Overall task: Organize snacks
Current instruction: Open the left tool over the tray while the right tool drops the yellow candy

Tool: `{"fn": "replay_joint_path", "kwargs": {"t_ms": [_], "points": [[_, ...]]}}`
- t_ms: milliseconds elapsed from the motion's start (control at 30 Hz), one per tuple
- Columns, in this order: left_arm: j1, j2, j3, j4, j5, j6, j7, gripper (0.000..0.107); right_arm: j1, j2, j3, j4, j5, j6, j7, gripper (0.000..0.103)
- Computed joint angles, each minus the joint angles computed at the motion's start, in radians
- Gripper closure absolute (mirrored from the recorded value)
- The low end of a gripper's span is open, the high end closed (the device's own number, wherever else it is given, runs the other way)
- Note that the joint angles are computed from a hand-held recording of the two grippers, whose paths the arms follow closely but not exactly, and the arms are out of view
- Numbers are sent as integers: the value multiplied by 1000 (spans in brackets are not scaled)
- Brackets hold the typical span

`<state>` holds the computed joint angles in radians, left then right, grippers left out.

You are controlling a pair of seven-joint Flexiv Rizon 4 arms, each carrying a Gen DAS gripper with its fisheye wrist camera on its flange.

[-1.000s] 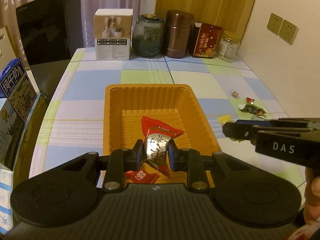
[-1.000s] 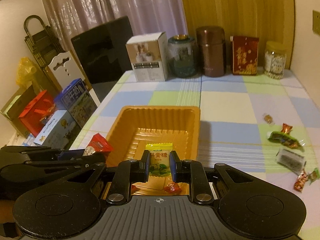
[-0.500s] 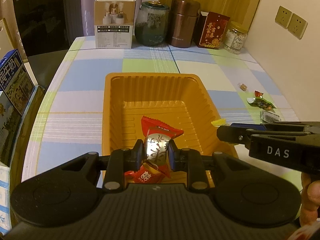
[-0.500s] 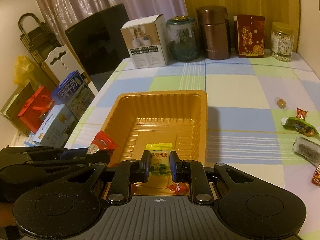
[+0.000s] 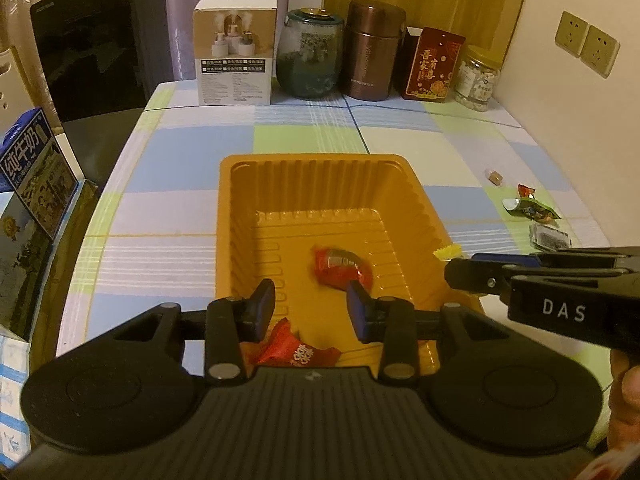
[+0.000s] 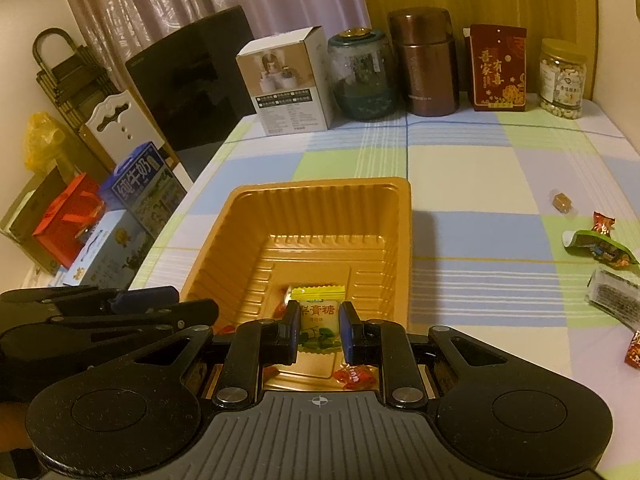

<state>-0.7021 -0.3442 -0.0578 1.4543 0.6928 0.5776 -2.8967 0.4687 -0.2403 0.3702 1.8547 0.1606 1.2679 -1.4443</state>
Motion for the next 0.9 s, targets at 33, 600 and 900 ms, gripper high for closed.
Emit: {"fn": "replay_joint_path", "kwargs": {"t_ms": [33, 600, 900], "points": [[-3, 3, 1, 0, 4, -7, -3, 71, 1, 0, 0, -1, -1, -2, 0, 82], [1, 33, -17, 11, 21, -46, -30, 71, -17, 2, 34, -28, 122, 51, -39, 30], [-19, 36, -29, -15, 47, -75, -55, 62, -14, 86, -38, 83, 18, 70, 108, 30]]}}
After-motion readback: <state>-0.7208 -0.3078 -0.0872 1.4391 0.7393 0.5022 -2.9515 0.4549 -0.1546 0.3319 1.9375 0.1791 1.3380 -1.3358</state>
